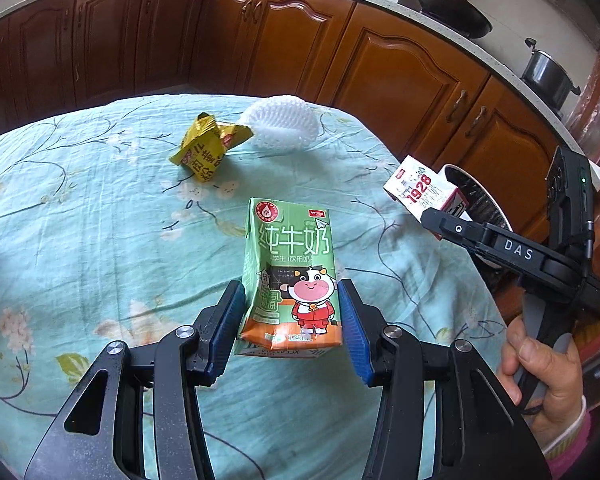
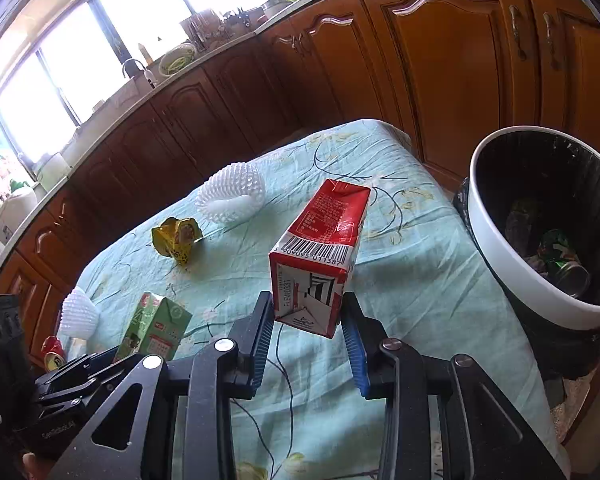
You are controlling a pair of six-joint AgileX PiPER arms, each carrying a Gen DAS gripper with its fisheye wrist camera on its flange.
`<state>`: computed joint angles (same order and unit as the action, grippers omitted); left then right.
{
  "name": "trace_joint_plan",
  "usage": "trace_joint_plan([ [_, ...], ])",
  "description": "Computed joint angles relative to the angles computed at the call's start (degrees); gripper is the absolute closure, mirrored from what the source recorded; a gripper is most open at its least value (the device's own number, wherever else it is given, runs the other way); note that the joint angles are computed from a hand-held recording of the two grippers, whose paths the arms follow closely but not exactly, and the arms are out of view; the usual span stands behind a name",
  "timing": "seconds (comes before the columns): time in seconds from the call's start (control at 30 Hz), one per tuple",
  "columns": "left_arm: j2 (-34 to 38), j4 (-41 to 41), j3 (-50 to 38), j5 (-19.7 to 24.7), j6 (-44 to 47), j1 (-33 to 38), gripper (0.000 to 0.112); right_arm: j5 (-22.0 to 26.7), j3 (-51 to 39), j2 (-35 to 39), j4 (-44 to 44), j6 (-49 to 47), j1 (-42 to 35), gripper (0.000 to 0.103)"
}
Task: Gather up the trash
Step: 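Carry both cartons over the trash bin and release them inside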
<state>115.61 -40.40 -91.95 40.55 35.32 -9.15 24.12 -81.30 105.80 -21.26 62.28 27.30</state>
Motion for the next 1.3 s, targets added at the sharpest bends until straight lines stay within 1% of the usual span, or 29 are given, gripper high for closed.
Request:
trace_joint_plan([
  [0.07, -0.14, 0.22, -0.05, -0.14, -0.35, -1.04, 0.065, 0.75, 1.58, -1.31, -0.68, 0.53, 0.07, 0.068],
  [0.13, -0.11, 0.76, -0.21, -0.30, -0.81, -2.16, 0.065, -0.13, 3.31, -1.72, 1.57, -1.48, -0.60, 0.067],
  [0.17, 0.03, 1.14, -0.42, -0.24, -1.17, -2.59, 0.065, 0.46, 3.40, -1.43, 1.83, -1.92, -0.69, 0.065],
  [0.2, 0.01, 1.43, -0.37, -0.25, -1.53, -3.13, 0.065, 0.77, 3.38, -1.02, 2.13, -2.28, -0.70, 0.065],
  [0.3, -0.06, 2.16, -0.08, -0.44, -2.18, -4.21, 0.065, -1.81, 4.60, -0.44, 5.17, -3.72, -1.44, 0.062],
  [0.33, -0.15, 2.40, 0.06, -0.54, -2.35, -4.52, 0.065, -2.47, 4.82, -0.34, 4.91, -3.16, -1.51, 0.062],
  [0.4, -0.36, 3.28, 0.24, -0.68, -2.95, -4.94, 0.065, -3.94, 5.64, -0.63, 3.46, -0.95, -1.66, 0.058],
  [0.5, -0.42, 4.42, -0.02, -0.69, -4.01, -5.23, 0.065, -6.41, 6.81, -1.06, 3.95, -0.50, -2.60, 0.058],
  [0.53, -0.39, 4.77, -0.19, -0.68, -4.29, -5.27, 0.065, -7.00, 6.93, -0.97, 4.33, -0.76, -2.97, 0.058],
  [0.57, -0.26, 5.29, -0.52, -0.65, -4.89, -5.47, 0.065, -7.11, 6.90, -0.86, 3.98, -0.52, -3.19, 0.069],
  [0.6, -0.20, 5.61, -0.72, -0.66, -5.27, -5.65, 0.065, -7.50, 7.16, -0.93, 3.38, -0.03, -3.30, 0.070],
  [0.7, 0.18, 6.76, -1.44, -0.84, -6.61, -6.42, 0.065, -8.11, 9.25, -2.49, -4.18, 6.69, -2.81, 0.071],
  [0.77, 0.25, 7.29, -1.69, -0.98, -7.13, -6.98, 0.065, -9.68, 11.99, -4.55, -7.64, 10.36, -2.89, 0.071],
  [0.93, 0.94, 8.79, -3.82, -0.81, -8.57, -9.11, 0.066, -10.85, 19.65, -11.70, -19.51, 22.80, -4.13, 0.071],
  [1.0, 1.25, 8.95, -5.10, -0.47, -8.76, -10.10, 0.066, -10.92, 22.66, -14.84, -22.32, 25.74, -5.27, 0.071],
  [1.17, 3.00, 9.62, -10.18, 1.12, -9.78, -13.31, 0.066, -9.57, 28.37, -21.59, -25.49, 28.70, -8.69, 0.071],
  [1.3, 5.17, 10.84, -15.74, 2.70, -11.29, -16.34, 0.066, -9.12, 31.19, -24.89, -23.86, 26.57, -12.19, 0.071],
])
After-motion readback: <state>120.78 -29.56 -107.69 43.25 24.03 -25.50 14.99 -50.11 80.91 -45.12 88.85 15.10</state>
